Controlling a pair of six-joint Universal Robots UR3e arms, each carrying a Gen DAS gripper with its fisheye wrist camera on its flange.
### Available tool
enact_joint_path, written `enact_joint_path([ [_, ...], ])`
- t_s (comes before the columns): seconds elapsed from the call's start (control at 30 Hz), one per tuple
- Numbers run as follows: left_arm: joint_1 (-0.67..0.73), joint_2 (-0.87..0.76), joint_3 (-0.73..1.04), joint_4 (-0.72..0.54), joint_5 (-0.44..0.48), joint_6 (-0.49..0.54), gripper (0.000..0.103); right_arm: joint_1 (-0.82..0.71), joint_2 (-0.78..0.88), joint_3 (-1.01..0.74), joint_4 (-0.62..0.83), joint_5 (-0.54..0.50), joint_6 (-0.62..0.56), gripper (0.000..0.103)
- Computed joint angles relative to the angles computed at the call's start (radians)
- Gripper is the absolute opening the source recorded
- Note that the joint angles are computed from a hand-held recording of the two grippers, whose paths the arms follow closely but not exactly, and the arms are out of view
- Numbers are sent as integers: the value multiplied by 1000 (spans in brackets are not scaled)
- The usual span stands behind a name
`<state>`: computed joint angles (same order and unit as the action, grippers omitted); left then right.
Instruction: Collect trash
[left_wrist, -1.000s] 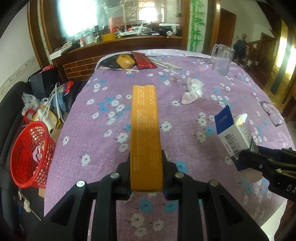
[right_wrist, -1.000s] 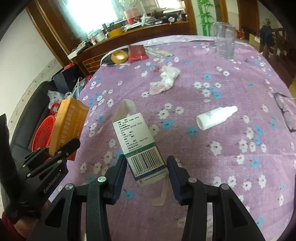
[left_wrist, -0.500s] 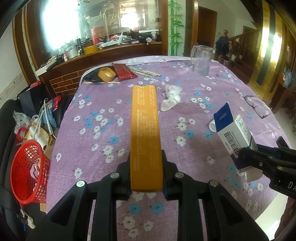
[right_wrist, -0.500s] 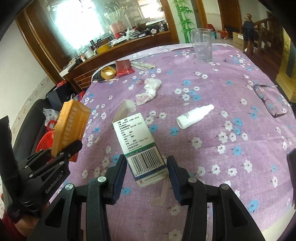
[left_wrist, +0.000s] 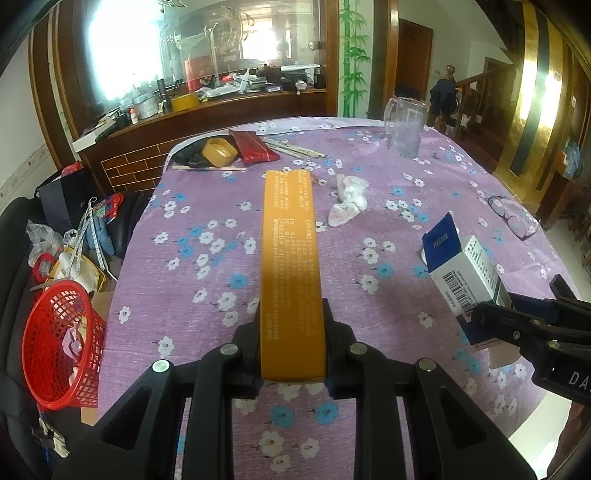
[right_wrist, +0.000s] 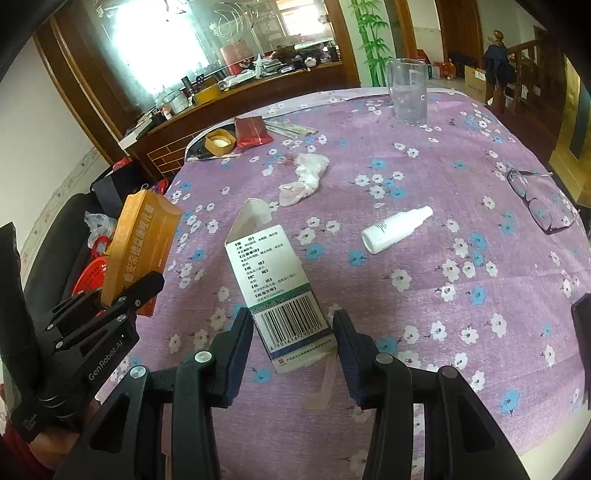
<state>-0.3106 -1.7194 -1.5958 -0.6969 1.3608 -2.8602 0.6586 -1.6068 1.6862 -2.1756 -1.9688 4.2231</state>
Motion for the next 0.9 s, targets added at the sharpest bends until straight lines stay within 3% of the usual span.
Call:
enact_joint_path([
  [0.9,283,80,-101,-10,-76,76,23,8,354,-360,-34,98,-115,49],
])
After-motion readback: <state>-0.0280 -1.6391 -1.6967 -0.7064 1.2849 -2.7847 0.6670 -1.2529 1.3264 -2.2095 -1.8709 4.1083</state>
